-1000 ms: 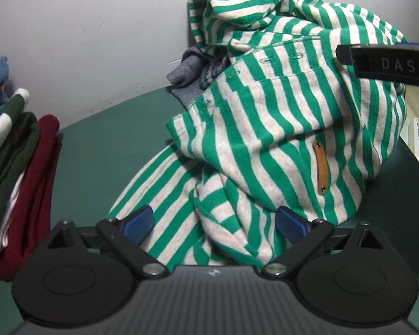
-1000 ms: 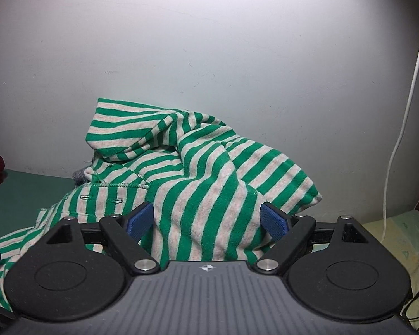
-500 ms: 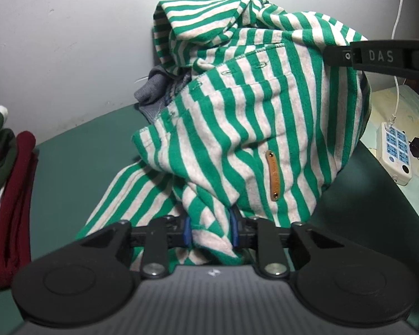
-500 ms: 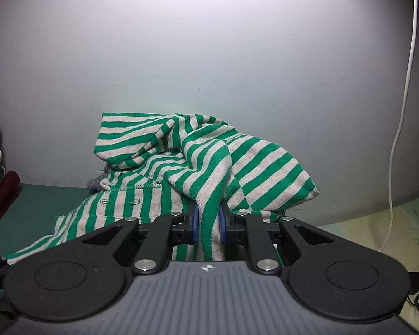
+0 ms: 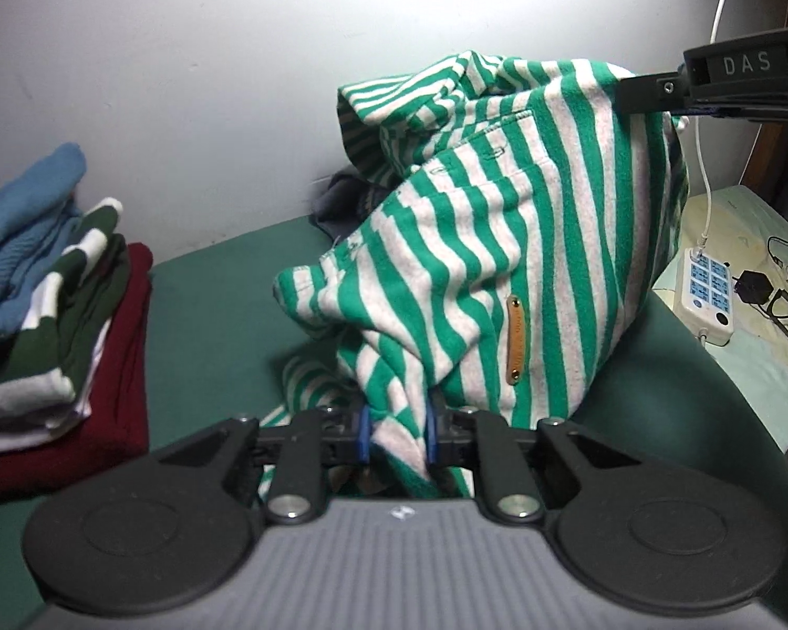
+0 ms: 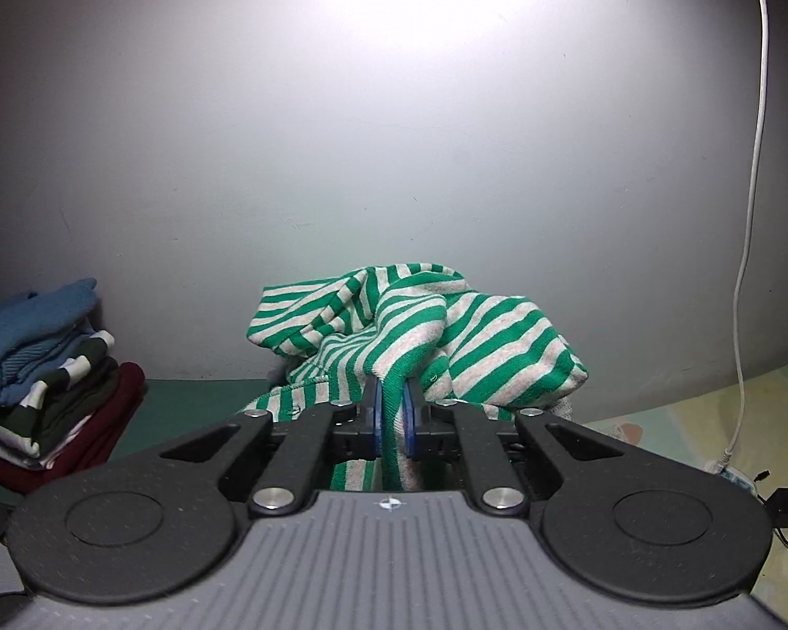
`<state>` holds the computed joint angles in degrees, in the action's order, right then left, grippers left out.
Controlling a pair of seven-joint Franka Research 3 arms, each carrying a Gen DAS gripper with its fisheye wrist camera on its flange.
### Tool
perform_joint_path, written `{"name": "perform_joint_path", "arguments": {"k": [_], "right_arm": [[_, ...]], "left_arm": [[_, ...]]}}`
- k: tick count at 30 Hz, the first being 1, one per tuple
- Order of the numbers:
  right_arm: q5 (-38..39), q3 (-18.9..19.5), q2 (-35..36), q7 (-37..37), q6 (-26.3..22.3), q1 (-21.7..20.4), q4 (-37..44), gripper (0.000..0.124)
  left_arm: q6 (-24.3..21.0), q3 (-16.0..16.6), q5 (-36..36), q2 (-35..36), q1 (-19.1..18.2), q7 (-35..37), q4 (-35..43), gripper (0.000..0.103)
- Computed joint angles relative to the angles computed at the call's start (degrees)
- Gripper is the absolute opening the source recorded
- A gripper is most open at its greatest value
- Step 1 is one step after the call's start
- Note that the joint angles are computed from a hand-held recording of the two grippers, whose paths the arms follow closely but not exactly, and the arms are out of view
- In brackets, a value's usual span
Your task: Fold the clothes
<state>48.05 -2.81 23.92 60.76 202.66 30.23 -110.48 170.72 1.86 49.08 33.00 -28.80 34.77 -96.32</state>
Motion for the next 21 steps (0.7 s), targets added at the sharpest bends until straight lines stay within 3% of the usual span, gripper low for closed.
{"name": "perform_joint_path", "arguments": {"k": [4,5,7,9,12,15,16,19,20,21], "right_arm": [[-10.5,8.4,-8.5,8.5,4.2,-6.2,-10.8,0.0],[-14.8,10.2,-10.6,11.9,5.8,-7.7,-13.9,0.0],[-15.5,10.3,-14.0,10.9,8.1,-5.8,-18.1,0.0],[-11.1,10.0,-15.5,6.7,9.5,-3.0,-20.0,0.0],[1.8,8.7,-15.0,-4.5,6.2,0.8,-18.7,0.004],[18.5,7.0,-11.1,-18.2,4.9,4.4,-13.6,0.028],[22.9,6.8,-9.5,-21.4,5.4,4.9,-11.6,0.044],[31.7,7.7,-6.7,-28.0,6.2,3.9,-7.5,0.054],[32.9,8.2,-5.8,-29.2,5.8,3.1,-6.1,0.055],[34.1,8.7,-5.0,-30.5,5.3,2.3,-4.6,0.056]], "left_arm": [[5.0,7.4,11.5,-11.6,-5.0,-14.1,-14.0,0.015],[5.9,7.9,13.8,-13.9,-5.1,-16.6,-16.7,0.015],[7.2,6.7,15.1,-18.2,-3.4,-17.9,-22.7,0.015],[6.2,4.9,15.9,-20.4,-2.1,-18.1,-26.4,0.015],[4.4,3.5,19.7,-22.5,-1.3,-21.0,-30.4,0.011],[5.6,2.7,26.6,-24.6,-0.4,-28.3,-33.3,0.011],[5.1,1.9,27.6,-25.4,-0.1,-28.9,-34.1,0.011],[2.0,-0.5,28.8,-26.7,1.2,-28.2,-34.7,0.013],[1.7,-1.1,29.1,-26.8,1.9,-28.0,-34.4,0.016],[1.3,-1.7,29.1,-26.7,2.7,-27.6,-34.0,0.032]]}}
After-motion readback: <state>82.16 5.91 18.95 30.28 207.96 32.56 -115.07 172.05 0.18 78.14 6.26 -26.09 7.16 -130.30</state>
